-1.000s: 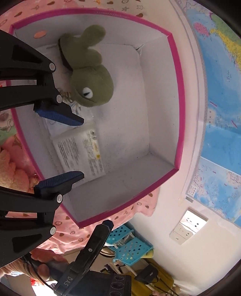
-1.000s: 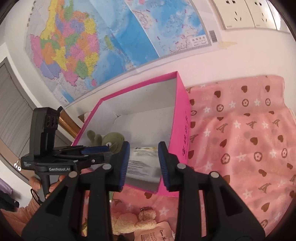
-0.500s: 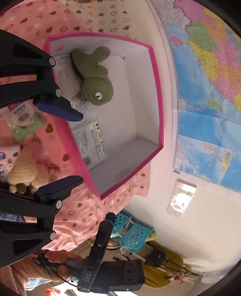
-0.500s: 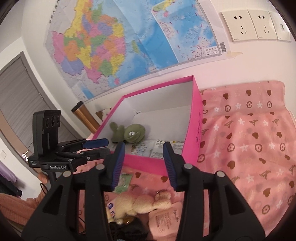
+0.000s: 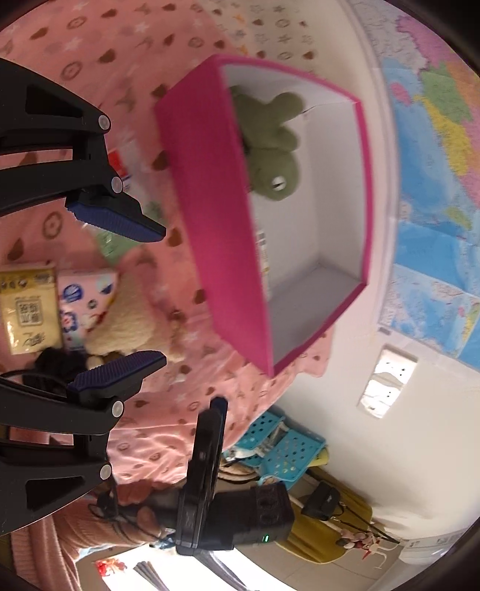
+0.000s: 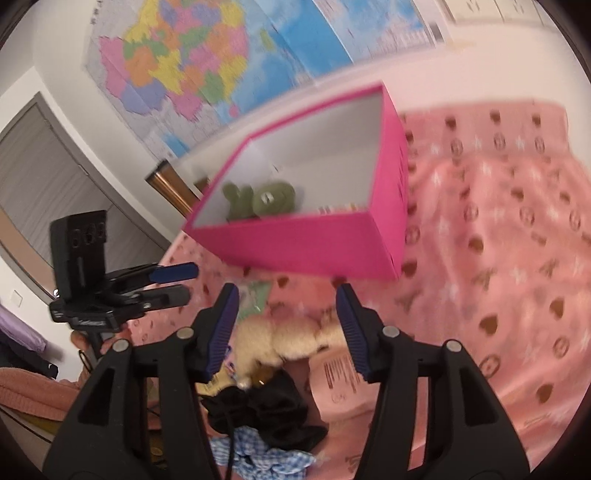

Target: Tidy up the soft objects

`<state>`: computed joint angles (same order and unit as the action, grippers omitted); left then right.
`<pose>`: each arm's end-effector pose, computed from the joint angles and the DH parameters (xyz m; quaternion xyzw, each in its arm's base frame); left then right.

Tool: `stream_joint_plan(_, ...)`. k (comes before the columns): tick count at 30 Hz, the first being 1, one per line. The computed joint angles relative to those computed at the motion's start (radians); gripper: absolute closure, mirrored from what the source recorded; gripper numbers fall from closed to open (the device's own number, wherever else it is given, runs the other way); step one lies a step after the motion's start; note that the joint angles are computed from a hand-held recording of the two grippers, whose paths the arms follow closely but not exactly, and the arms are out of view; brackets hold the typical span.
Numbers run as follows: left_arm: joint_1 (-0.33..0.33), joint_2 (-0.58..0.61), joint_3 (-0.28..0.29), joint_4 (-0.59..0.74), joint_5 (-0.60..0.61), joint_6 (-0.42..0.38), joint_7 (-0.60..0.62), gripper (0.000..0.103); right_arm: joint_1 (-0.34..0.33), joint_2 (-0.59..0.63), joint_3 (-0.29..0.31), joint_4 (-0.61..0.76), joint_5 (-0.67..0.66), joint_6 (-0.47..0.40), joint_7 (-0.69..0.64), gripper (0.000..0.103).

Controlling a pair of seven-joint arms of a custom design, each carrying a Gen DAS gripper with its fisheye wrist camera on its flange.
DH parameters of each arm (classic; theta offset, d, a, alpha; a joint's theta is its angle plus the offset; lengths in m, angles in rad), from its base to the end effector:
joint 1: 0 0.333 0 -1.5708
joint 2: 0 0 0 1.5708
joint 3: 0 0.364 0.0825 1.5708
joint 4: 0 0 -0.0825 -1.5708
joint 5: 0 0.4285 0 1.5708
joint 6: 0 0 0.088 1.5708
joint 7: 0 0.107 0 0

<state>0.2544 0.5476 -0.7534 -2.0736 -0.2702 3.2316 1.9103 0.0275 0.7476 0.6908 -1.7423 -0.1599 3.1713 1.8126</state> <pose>0.6308 -0.2613 0.3105 -0.5322 0.7531 -0.3799 0.0729 0.6427 0.4349 0.3304 -0.7240 0.5349 0.0154 0.4353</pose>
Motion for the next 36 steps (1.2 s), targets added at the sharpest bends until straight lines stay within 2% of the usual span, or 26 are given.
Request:
stream_joint_plan(2,0.015,0.017,-0.020,-0.002,0.002,-0.014,0.005,0.041,-0.008,0.030,0.010,0.013,0.017,-0.029,0.006,0.046)
stream_joint_plan(7,-0.003,0.044,-0.013,0.017,-0.022,-0.063,0.028,0.041,0.018,0.067,-0.020,0.045,0.076,-0.078,0.014,0.046)
stream_joint_plan(10,0.008,0.066,-0.033,0.024,-0.051,-0.085,0.058,0.041,-0.009,0.103,0.018,0.053,0.108,-0.079,-0.019,0.046)
stream_joint_plan(20,-0.042,0.103,-0.002,0.084,-0.170,-0.158,0.141,0.042,0.041,0.133,-0.013,0.110,0.156,-0.107,-0.062,0.046)
stream_joint_plan(24,-0.037,0.110,-0.011,0.097,-0.223,-0.171,0.187,0.044,0.040,0.152,-0.001,0.120,0.171,-0.092,-0.085,0.046)
stream_joint_plan(27,-0.054,0.104,0.009,0.107,-0.257,-0.184,0.209,0.048,0.036,0.160,0.010,0.125,0.168,-0.095,-0.102,0.055)
stream_joint_plan(29,-0.070,0.097,0.024,0.109,-0.280,-0.181,0.223,0.050,0.031,0.162,0.017,0.123,0.169,-0.096,-0.113,0.071)
stream_joint_plan(30,-0.074,0.095,0.027,0.111,-0.291,-0.182,0.233,0.051,0.034,0.161,0.014,0.124,0.170,-0.099,-0.114,0.075)
stream_joint_plan(31,-0.081,0.092,0.034,0.112,-0.303,-0.183,0.240,0.053,0.042,0.156,0.003,0.122,0.174,-0.093,-0.109,0.076)
stream_joint_plan(36,-0.113,0.081,0.068,0.122,-0.352,-0.194,0.271,0.059,0.027,0.161,0.021,0.102,0.166,-0.061,-0.115,0.080)
